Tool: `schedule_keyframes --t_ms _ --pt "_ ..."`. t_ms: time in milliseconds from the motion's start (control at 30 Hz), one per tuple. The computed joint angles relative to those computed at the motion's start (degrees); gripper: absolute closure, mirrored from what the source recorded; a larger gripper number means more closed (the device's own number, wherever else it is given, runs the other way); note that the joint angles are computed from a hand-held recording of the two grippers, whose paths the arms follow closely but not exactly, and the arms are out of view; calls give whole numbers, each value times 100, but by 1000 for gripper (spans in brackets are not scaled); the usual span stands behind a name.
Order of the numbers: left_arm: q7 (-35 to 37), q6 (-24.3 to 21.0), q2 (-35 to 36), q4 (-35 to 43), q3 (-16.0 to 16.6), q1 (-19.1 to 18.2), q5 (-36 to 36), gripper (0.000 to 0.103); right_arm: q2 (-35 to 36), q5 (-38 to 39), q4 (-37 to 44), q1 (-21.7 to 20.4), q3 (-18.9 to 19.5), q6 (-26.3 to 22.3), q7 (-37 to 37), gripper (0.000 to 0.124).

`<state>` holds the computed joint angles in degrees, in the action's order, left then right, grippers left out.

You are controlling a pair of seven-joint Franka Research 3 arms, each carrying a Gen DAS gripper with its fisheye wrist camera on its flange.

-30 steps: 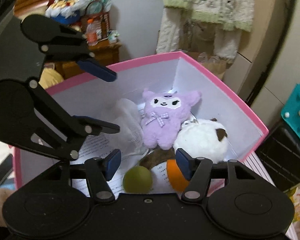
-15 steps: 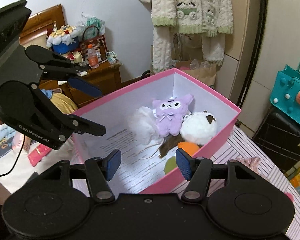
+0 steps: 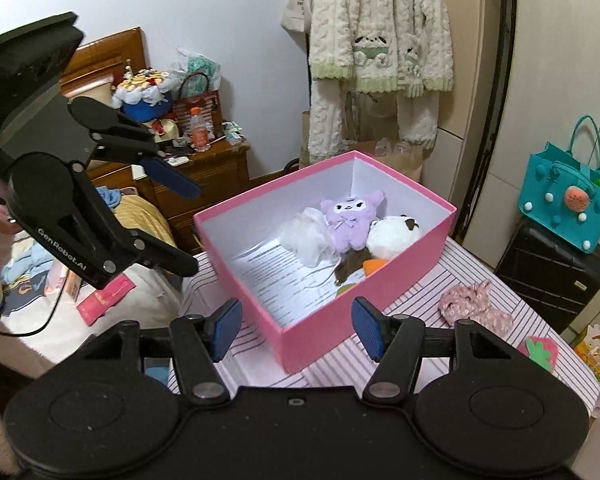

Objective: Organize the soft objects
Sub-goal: 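Withdraw both tools from the box toward the blue wipes pack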

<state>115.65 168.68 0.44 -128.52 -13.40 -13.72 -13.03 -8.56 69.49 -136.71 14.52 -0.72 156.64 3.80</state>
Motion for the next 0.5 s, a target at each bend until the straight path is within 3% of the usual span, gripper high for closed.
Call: schedule_keyframes --t_ms 333,500 --pt "476 237 -388 -534 13 -536 -234 23 -1044 652 -1060 147 -218 360 -604 58" --pt "1177 418 -301 -549 79 -895 -1045 20 -1331 1218 -1377 162 -390 439 -1008 55"
